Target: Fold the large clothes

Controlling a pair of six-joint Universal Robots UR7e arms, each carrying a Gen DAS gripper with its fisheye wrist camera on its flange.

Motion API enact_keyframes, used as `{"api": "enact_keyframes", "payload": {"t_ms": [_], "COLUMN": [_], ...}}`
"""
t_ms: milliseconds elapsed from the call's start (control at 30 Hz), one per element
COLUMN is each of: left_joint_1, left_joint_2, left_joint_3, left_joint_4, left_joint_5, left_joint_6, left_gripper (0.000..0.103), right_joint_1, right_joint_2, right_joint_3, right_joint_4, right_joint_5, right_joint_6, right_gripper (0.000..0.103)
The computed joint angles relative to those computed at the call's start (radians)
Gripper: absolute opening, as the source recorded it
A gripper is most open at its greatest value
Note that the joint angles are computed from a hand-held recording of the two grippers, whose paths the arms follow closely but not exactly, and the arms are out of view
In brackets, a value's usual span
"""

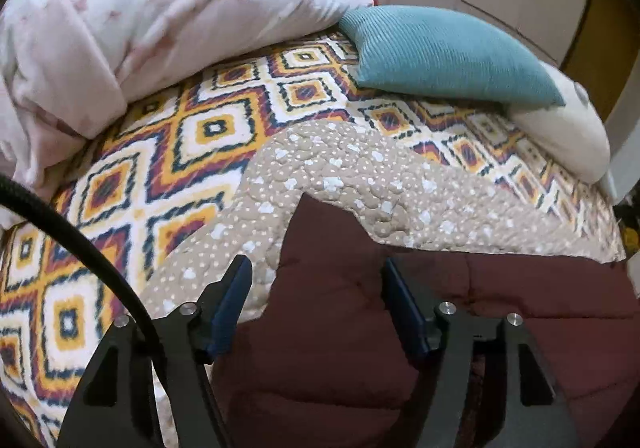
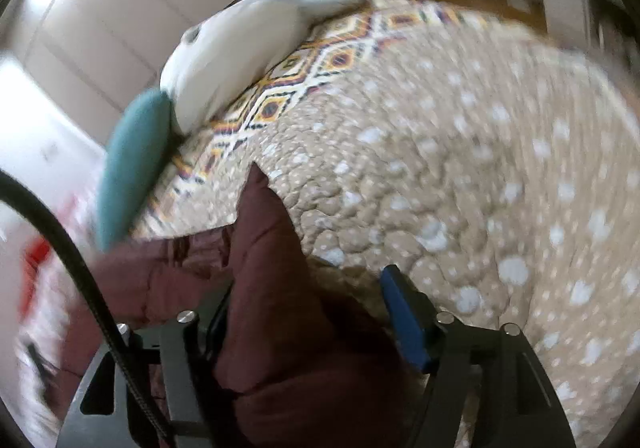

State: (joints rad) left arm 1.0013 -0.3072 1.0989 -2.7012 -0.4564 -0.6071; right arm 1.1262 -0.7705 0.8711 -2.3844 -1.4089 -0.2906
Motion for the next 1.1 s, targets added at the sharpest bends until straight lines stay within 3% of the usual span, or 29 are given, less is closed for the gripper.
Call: {"api": "enact_keyframes", "payload": {"t_ms": [67,233,400,533,633,767,900,933,1000,1067,1100], "left_joint_1": [-0.021,-0.075,-0.131,-0.186,-0.227,-0.253,-0.265,-0.267,-0.272,-0.277,-0.28], "left_joint_2": [-0.026,-0.119,-0.246,-0.272,-0.228,-0.142,-0.063,-0.051,-0.036,-0.027,-0.026], "left_joint_3": [0.034,0.145,0.276,0.308,0.321,0.306,0.279,0.279,0.288,0.302,0.31], "left_joint_4": [0.013,0.092,0.266,0.405,0.293,0.159,0.147,0.129,0.1,0.056,0.043], "left_joint_5": [0.035,0.105,0.175,0.234,0.222,0.141,0.153,0.15,0.145,0.142,0.145], "left_joint_6": [-0.001,-0.061,-0.32,-0.405,-0.283,-0.168,-0.133,-0.12,-0.106,-0.079,-0.072], "left_gripper": [0.067,0.068,0.068,0.068,0.068,0.068,0.068,0.068,0.068,0.068,0.068], "right_joint_1": [0.007,0.051,0.085,0.102,0.128,0.148,0.162,0.165,0.167,0.141,0.123], "right_joint_2": [-0.023,-0.134,-0.229,-0.324,-0.378,-0.394,-0.352,-0.324,-0.292,-0.254,-0.243], "right_joint_3": [0.025,0.16,0.241,0.313,0.4,0.469,0.495,0.481,0.479,0.443,0.421], "right_joint_4": [-0.014,-0.149,-0.268,-0.235,-0.168,0.037,0.129,0.157,0.108,0.09,0.101], "right_joint_5": [-0.023,-0.144,-0.232,-0.148,-0.06,0.063,0.112,0.105,0.042,0.048,0.074], "right_joint_6": [0.0,-0.09,-0.137,-0.131,-0.192,-0.283,-0.353,-0.362,-0.352,-0.315,-0.286], "right_gripper": [0.074,0.075,0.075,0.075,0.074,0.032,0.028,0.028,0.028,0.011,0.008]}}
